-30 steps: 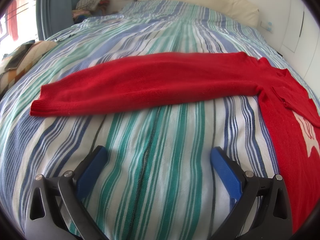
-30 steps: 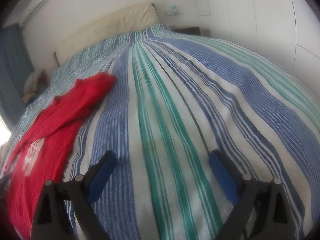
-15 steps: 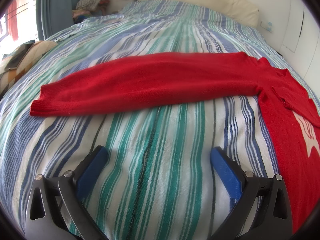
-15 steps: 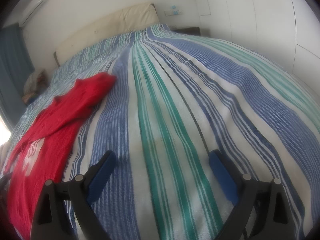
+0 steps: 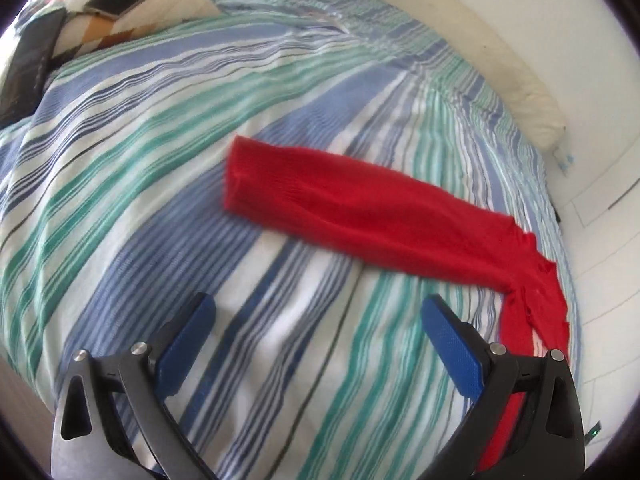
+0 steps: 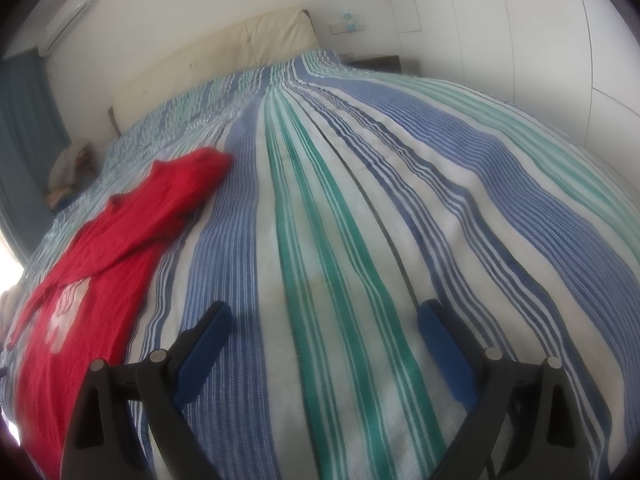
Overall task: Fold small clothes
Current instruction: 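Grasp the other sleeve with the left gripper and fold it across the body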
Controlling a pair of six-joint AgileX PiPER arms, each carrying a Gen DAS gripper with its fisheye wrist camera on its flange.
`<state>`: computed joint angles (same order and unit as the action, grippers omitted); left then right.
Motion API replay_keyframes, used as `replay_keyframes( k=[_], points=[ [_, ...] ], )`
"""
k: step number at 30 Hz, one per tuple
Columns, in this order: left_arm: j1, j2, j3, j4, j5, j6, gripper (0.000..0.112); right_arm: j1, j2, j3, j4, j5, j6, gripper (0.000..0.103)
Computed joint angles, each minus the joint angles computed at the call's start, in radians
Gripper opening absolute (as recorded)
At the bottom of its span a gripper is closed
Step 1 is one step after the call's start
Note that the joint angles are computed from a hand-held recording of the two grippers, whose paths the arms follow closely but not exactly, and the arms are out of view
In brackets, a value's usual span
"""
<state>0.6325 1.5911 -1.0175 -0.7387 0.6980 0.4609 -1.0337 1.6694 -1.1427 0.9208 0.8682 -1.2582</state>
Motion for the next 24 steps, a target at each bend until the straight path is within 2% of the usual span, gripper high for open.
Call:
replay_keyframes(
  k=[3,6,8,10,11,12,14,18,22,24],
  points=[
    [0.02,0.135,-0.158,0.037,0.056,-0.06,0.102,0.0,-0.001,-0.001,0.001,0.003,0.002,0.094],
    [-0.012,0.211,-0.266,0.086,0.058,-0.109,0.099,0.0,-0.001,0.002,0.004,0.001,-0.001,0.094],
    [-0.051,0.239,-0.317,0.174,0.036,-0.194,0.077,0.0,-0.001,0.002,0.004,0.001,-0.001,0.094],
    [-0.098,0.265,-0.377,0.345,0.04,-0.369,0.02,0.0,0.0,0.002,0.004,0.001,-0.001,0.094],
    [-0.12,0.264,-0.386,0.407,0.037,-0.439,0.009,0.001,-0.001,0.002,0.003,0.0,0.0,0.094],
    [-0.13,0.255,-0.393,0.431,0.038,-0.468,0.005,0.001,-0.003,0.003,0.003,-0.001,0.0,0.094],
    [-0.146,0.207,-0.388,0.419,0.027,-0.442,0.005,0.001,-0.002,0.003,0.004,0.0,-0.001,0.094],
    [-0.272,0.114,-0.452,0.515,0.04,-0.473,0.005,0.0,-0.002,0.007,0.009,-0.001,-0.005,0.094],
    [-0.417,0.149,-0.689,0.53,0.162,-0.478,0.005,0.001,0.0,0.009,0.015,-0.002,-0.01,0.094],
    [-0.516,0.232,-0.886,0.56,0.239,-0.501,0.005,0.002,0.001,0.007,0.018,-0.002,-0.009,0.094]
  ],
)
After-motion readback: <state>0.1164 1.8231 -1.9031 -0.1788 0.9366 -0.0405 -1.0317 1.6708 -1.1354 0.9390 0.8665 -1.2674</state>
